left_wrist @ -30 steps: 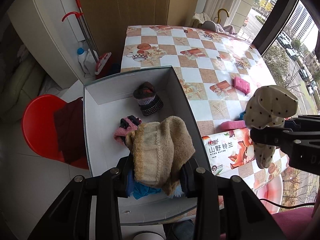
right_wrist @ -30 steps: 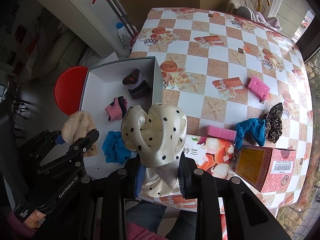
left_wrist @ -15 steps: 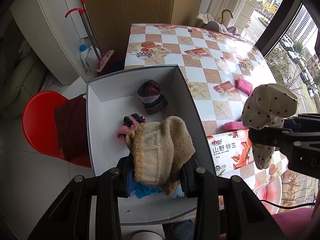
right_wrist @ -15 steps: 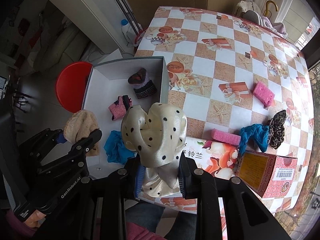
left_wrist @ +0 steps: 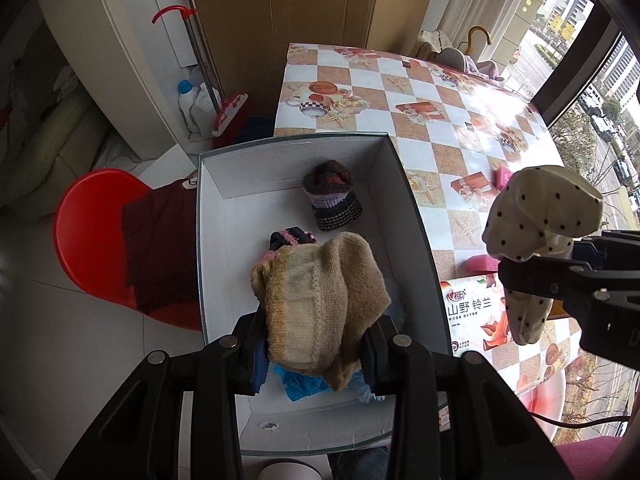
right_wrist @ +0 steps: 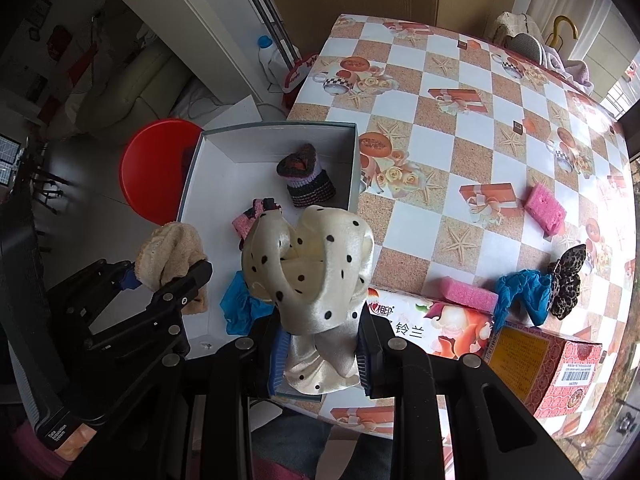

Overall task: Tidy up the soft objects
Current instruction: 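Carry the beige beanie and polka-dot scrunchie with both tools over the white box, then open both tools to drop the beanie and scrunchie into the box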

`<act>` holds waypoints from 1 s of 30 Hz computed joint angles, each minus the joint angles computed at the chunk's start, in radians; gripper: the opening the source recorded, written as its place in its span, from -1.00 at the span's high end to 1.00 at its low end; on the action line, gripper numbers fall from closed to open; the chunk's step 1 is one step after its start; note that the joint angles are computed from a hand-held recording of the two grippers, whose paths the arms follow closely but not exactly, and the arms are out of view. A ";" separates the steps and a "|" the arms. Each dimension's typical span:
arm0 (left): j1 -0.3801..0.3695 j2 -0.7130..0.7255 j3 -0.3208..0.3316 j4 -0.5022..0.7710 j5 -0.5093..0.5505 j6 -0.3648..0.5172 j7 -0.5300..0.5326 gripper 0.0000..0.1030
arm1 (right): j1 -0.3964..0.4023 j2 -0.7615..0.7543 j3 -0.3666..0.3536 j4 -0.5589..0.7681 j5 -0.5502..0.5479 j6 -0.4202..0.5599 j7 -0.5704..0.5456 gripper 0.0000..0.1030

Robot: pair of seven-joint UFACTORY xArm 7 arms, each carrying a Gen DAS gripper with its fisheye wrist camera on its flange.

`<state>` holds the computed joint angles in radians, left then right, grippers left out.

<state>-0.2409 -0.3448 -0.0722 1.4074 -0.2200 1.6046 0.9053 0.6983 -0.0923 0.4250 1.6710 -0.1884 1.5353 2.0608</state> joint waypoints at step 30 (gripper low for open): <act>0.004 0.007 -0.024 -0.050 0.071 -0.063 -0.038 -0.20 | -0.054 -0.002 -0.053 -0.084 0.088 -0.138 -0.148 0.30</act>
